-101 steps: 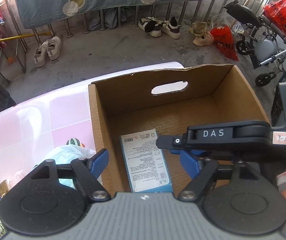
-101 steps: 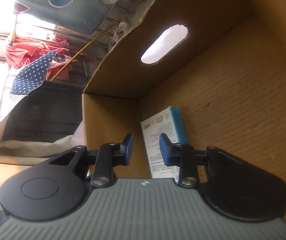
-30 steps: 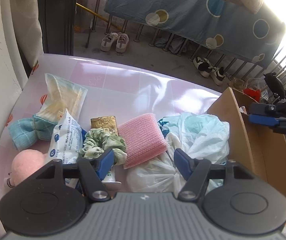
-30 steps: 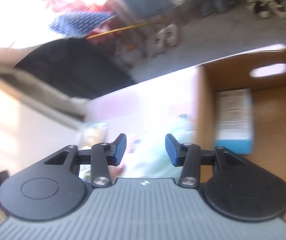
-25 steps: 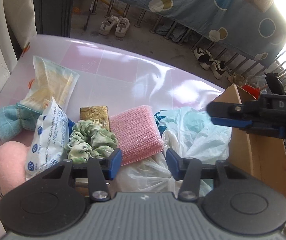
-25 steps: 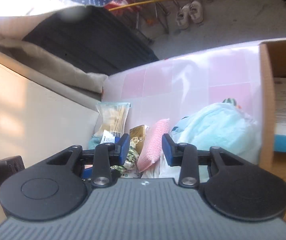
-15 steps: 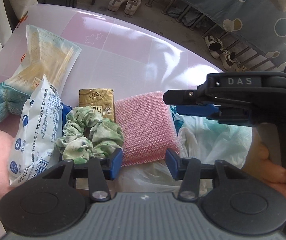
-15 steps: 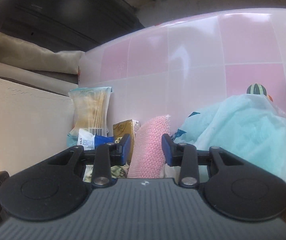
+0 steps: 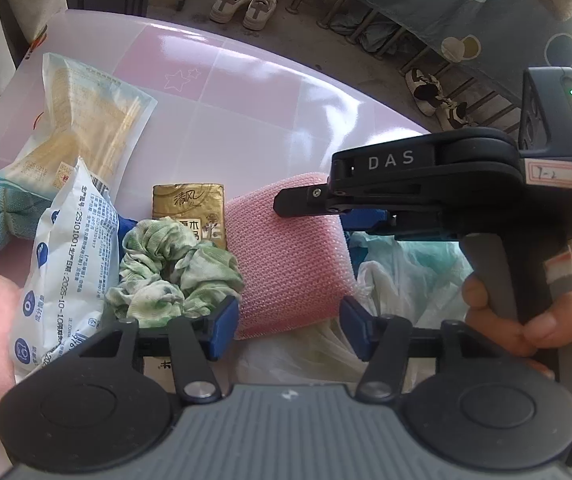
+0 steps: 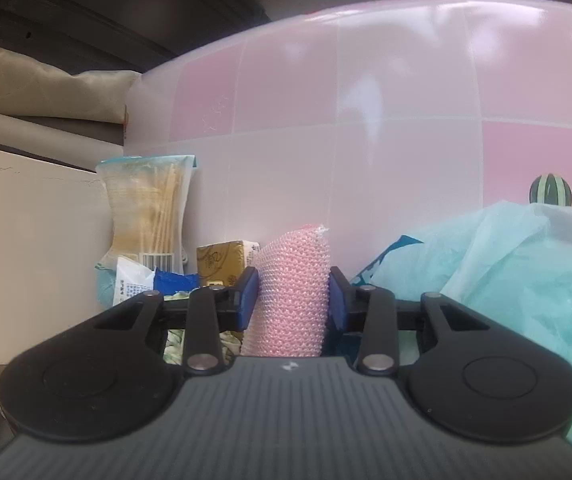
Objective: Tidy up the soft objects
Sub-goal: 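Move the right gripper to the pink sponge cloth and grasp it, then lift the pink sponge cloth with the right gripper into the cardboard box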
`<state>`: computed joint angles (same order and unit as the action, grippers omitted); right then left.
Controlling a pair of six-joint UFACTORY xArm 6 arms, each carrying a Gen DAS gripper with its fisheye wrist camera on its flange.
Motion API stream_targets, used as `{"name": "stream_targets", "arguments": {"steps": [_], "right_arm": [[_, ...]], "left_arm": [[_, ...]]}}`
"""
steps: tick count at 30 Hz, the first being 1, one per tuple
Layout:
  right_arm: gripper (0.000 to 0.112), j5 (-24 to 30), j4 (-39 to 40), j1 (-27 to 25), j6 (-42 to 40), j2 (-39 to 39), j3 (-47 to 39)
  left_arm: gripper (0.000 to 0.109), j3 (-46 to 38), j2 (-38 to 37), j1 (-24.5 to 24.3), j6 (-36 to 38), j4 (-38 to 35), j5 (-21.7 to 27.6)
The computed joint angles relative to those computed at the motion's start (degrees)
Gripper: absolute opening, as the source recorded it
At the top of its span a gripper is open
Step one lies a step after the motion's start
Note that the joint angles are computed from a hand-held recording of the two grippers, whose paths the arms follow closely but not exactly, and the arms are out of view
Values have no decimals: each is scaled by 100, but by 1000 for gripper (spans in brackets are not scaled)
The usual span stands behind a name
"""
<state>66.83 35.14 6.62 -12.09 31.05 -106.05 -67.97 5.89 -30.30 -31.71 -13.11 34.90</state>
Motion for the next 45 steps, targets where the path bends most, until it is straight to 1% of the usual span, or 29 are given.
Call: {"name": "stream_targets", "arguments": {"steps": [4,8,13,15,16,18,19,20,21,23,24,26,31,36,40,43,45], "right_arm": [[30,3,347,-117,-251,-237,143],[30,234,837,-357,-364,-364,189],[30,466,1279,-531,-432,-512,517],[30,459,1391,-547,-480,-610,708],[30,419,1441,-548,-521,-687,835],[30,372,1508,-562,-562,-825,1017],[29,401,1569,-584,-563,-870,1067],[29,411,1609,-603,-584,-947,1145],[29,389,1622,-609,-613,-1035,1229],[29,455,1725,-678,-677,-1202,1385],[29,464,1767,-711,-688,-1301,1489],[29,479,1832,-782,-760,-1522,1709],[29,507,1930,-1047,-945,-2120,2250],[29,597,2144,-1479,-1118,-2627,2652],[29,773,2245,-1957,-1301,-2962,2895],[29,929,2313,-2404,-1449,-3104,2998],[29,1026,2358,-2727,-1525,-3129,3021]], "left_arm": [[75,146,-194,2,9,75,-136],[87,233,-332,-5,154,-146,-258],[90,278,-393,-69,183,-230,-396],[88,264,-381,-110,172,-247,-390],[84,252,-383,-138,145,-195,-364],[77,254,-429,-210,-69,185,-333],[71,236,-456,-242,-135,329,-296],[67,225,-483,-270,-190,420,-269],[66,241,-540,-303,-288,536,-260],[57,253,-644,-371,-492,754,-235],[56,254,-706,-418,-583,864,-226],[51,257,-800,-512,-748,1057,-241],[50,44,-872,-824,-975,1451,-131],[51,-299,-776,-1148,-1146,1761,-72],[54,-795,-471,-1415,-1206,1893,41],[55,-1276,-119,-1622,-1083,1896,121],[58,-1630,156,-1741,-917,1805,166]]}}
